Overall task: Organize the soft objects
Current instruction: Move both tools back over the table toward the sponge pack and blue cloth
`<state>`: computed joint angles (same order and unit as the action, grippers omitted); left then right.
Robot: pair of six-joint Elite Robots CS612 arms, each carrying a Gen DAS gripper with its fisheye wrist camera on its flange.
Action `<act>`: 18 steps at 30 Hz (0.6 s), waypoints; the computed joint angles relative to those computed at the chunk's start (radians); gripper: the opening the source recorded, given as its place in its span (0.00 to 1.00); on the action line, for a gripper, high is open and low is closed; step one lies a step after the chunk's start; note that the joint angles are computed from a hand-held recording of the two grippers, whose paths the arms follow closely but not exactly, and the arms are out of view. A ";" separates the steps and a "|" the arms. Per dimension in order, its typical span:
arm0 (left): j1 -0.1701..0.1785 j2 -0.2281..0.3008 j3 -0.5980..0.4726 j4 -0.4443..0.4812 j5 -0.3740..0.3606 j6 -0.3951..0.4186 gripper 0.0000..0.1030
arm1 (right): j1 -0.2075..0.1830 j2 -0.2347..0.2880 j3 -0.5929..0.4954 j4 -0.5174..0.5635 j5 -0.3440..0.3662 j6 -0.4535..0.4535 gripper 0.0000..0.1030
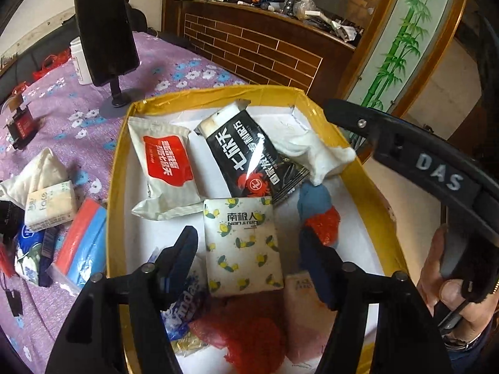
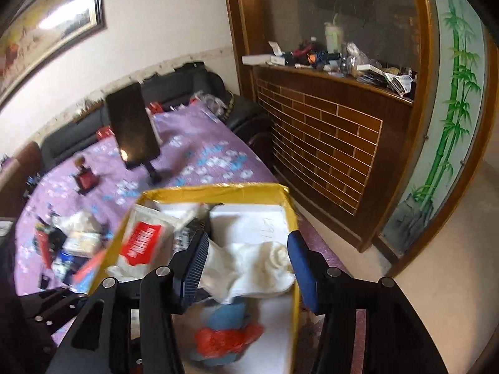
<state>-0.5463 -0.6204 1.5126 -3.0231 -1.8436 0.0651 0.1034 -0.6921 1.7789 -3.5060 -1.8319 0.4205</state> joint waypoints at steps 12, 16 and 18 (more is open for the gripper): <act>0.044 -0.052 0.091 -0.122 -0.001 0.000 0.65 | 0.057 -0.009 0.010 -0.129 0.048 0.034 0.56; 0.069 -0.062 0.117 -0.155 0.004 -0.005 0.65 | 0.078 -0.003 -0.007 -0.118 0.071 0.034 0.56; 0.092 -0.067 0.126 -0.169 0.004 -0.029 0.65 | 0.091 0.003 -0.020 -0.108 0.080 0.027 0.57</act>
